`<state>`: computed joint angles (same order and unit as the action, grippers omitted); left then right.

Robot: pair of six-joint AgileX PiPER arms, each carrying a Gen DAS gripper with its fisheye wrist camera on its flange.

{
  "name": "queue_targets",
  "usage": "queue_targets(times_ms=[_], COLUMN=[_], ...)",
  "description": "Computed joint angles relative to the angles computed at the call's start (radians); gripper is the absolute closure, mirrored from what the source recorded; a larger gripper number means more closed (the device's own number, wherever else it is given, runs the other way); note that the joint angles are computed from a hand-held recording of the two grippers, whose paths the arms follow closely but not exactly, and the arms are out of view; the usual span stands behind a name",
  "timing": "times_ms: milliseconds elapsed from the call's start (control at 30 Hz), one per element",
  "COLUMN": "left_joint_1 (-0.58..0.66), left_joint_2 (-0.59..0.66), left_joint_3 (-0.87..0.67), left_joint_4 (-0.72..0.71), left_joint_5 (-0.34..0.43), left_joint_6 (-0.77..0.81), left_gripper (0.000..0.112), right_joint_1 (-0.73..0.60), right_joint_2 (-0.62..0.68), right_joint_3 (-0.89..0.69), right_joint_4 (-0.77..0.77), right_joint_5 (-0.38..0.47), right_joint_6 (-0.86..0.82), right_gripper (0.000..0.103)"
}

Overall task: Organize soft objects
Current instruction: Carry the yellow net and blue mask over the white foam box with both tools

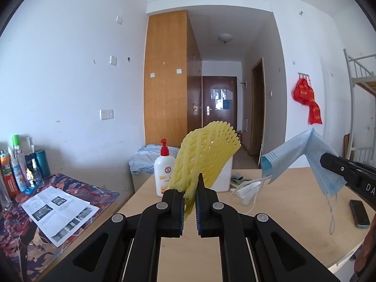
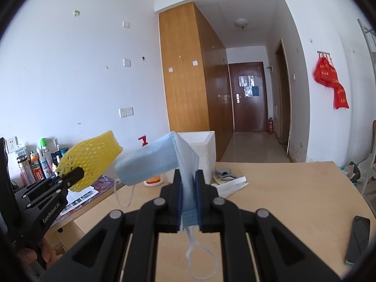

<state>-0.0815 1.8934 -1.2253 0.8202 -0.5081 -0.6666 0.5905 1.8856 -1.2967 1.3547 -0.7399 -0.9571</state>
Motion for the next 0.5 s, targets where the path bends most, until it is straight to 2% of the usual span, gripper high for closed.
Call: queue_targets(times_ms=[167,367,500], left_joint_1=[-0.026,-0.060,-0.076], left_joint_2=[0.042,0.124,0.195], left_joint_3=[-0.083,-0.252,-0.395], left_joint_4=[-0.009,0.113,0.291], left_joint_5=[0.063,0.161,0.222], left_joint_6=[-0.010,-0.150,-0.343], left_gripper=[0.104,0.104,0.104], right_joint_1=[-0.040,-0.101,-0.142], right_joint_2=[0.037,0.089,0.123], right_joint_3=[-0.081,-0.196,-0.272], right_joint_4=[0.027,0.103,0.181], right_joint_5=[0.076,0.160,0.207], right_joint_6=[-0.072,-0.194,-0.293], right_gripper=[0.090,0.090,0.090])
